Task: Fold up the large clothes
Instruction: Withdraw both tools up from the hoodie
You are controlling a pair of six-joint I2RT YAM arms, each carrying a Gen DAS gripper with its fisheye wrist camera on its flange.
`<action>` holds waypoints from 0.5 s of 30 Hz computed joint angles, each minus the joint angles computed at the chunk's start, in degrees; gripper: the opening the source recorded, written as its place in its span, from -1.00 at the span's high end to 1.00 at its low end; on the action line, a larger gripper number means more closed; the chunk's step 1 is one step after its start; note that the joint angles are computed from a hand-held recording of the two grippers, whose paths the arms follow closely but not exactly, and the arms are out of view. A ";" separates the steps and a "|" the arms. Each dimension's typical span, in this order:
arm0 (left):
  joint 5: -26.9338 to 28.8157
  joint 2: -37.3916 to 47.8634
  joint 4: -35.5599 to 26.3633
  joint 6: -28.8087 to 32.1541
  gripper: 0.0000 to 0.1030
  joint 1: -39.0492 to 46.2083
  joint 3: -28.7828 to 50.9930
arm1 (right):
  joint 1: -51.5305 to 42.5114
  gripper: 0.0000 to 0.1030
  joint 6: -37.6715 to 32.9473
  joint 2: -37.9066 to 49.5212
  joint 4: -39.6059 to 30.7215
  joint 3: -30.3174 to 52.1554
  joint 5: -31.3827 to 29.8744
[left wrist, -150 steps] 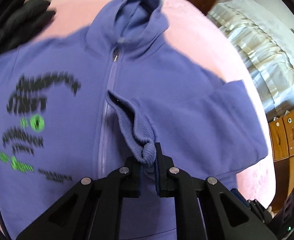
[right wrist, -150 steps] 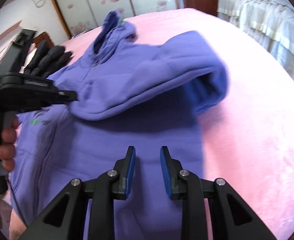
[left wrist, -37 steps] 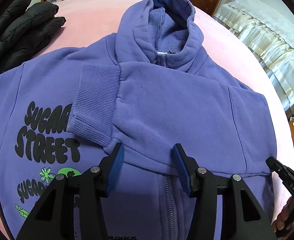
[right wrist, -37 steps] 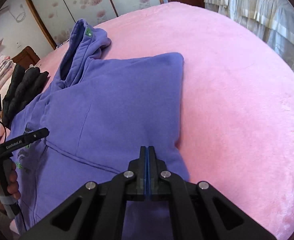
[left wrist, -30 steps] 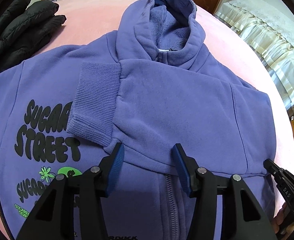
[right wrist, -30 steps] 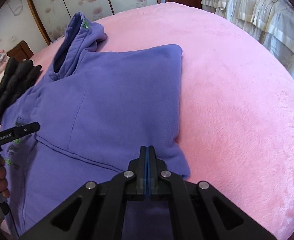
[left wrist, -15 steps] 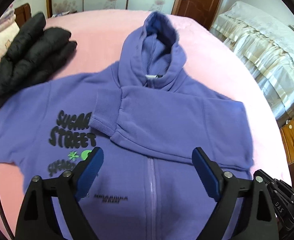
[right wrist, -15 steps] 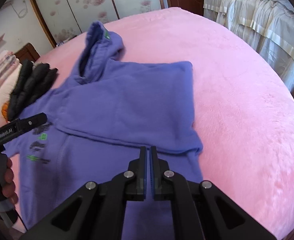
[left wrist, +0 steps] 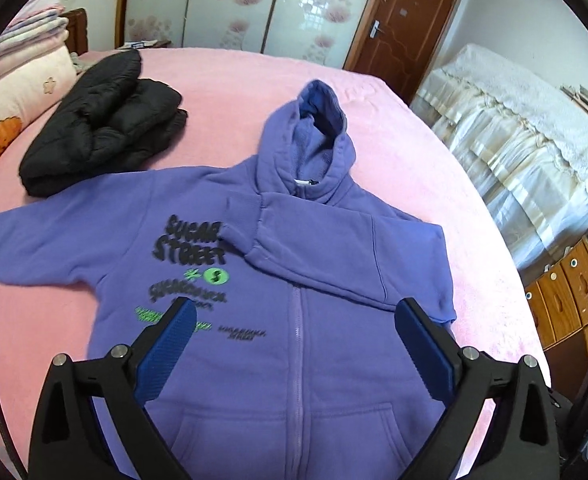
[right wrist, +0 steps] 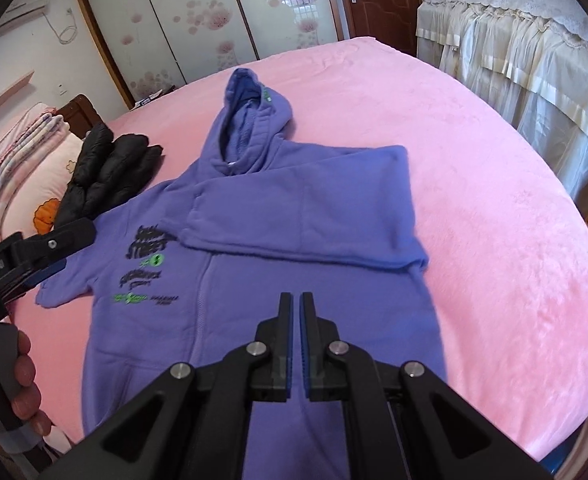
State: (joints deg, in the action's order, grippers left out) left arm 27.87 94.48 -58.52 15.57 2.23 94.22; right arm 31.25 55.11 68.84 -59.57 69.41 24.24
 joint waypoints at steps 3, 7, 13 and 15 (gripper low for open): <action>3.18 -1.07 -3.65 3.47 -0.94 4.33 0.00 | 4.08 0.66 3.42 0.75 -0.80 1.09 0.93; 8.12 -0.44 -7.76 7.08 -0.94 10.25 1.03 | 9.17 0.53 6.64 3.69 -3.04 4.36 3.41; 13.89 5.29 -15.90 13.23 -0.94 19.38 8.71 | 14.97 0.53 7.61 10.92 -5.85 12.54 7.61; 15.32 8.32 -18.58 15.02 -0.94 22.21 13.19 | 16.64 0.53 7.01 14.83 -7.47 16.92 9.87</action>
State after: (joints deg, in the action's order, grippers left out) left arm 43.19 102.80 -77.10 30.59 24.44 107.42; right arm 47.89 62.12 83.67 -67.04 86.33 34.12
